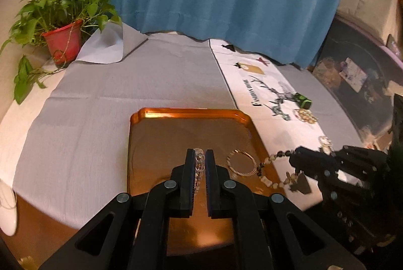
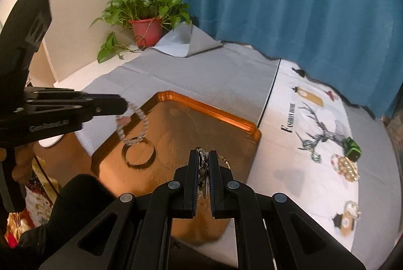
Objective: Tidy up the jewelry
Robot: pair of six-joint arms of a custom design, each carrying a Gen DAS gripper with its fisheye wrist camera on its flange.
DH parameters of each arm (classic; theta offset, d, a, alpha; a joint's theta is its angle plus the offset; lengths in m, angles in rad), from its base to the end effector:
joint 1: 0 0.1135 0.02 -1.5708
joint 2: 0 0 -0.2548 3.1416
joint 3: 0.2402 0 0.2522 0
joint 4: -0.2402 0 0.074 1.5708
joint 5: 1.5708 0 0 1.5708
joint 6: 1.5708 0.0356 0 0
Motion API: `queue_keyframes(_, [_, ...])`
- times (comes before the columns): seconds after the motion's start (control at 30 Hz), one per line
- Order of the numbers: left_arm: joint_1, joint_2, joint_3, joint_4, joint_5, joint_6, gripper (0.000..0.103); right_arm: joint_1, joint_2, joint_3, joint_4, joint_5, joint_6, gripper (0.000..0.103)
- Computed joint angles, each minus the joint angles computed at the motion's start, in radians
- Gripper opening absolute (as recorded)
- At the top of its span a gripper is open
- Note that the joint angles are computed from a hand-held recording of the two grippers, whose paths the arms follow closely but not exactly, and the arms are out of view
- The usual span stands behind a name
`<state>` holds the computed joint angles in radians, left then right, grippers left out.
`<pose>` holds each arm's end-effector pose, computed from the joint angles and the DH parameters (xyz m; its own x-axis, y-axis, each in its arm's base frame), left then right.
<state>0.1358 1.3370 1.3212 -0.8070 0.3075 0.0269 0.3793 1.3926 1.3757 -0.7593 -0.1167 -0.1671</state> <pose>0.2791 0.0273 0.3384 -0.7240 -0.0730 -0.6859 0.0945 0.9745 -0.2035 0.2760 0.1145 0.3435 -0.5677 -0.4041 -0.7172 -0.5470 0.8363 -0.0383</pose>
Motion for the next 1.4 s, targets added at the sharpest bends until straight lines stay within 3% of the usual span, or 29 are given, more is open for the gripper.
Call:
queue_keyframes(0.2, [-0.031,0.146,0.035,0.073,-0.077,-0.006,0.006,0.009,0.106,-0.001,0.05,-0.002,0.01,0.008])
queue_keyframes(0.27, [-0.052,0.182,0.038,0.091,-0.137,0.001,0.016,0.016,0.14,-0.002,0.052,0.014,0.004,0.01])
queue_keyframes(0.3, [-0.062,0.192,0.039,0.09,-0.173,0.006,0.038,0.022,0.159,0.003,0.042,0.035,0.002,0.015])
queue_keyframes(0.33, [-0.078,0.194,0.031,0.092,-0.231,0.008,0.068,0.026,0.174,0.009,0.023,0.057,0.001,0.034])
queue_keyframes(0.4, [-0.1,0.133,-0.039,0.136,-0.306,0.002,0.086,0.015,0.169,-0.011,0.007,0.052,0.009,0.066])
queue_keyframes(0.47, [-0.103,0.073,-0.09,0.141,-0.312,0.018,0.086,-0.001,0.121,-0.058,0.004,0.035,0.017,0.068])
queue_keyframes(0.63, [-0.128,-0.128,-0.211,0.035,-0.323,-0.016,0.086,-0.016,-0.049,-0.179,-0.066,0.052,0.012,0.068])
queue_keyframes(0.77, [-0.188,-0.339,-0.301,-0.084,-0.336,-0.103,0.086,-0.043,-0.245,-0.281,-0.142,0.063,0.043,0.068])
queue_keyframes(0.9, [-0.304,-0.471,-0.31,-0.198,-0.389,-0.214,0.086,-0.078,-0.428,-0.324,-0.23,0.06,0.053,0.069])
queue_keyframes(1.17, [-0.621,-0.565,-0.193,-0.4,-0.654,-0.456,0.086,-0.107,-0.634,-0.299,-0.36,0.025,0.026,0.071])
queue_keyframes(1.23, [-0.694,-0.571,-0.169,-0.44,-0.712,-0.516,0.091,-0.089,-0.655,-0.294,-0.376,0.032,0.037,0.072])
queue_keyframes(1.4, [-0.913,-0.568,-0.117,-0.551,-0.874,-0.695,0.093,-0.104,-0.721,-0.286,-0.432,0.007,0.021,0.073])
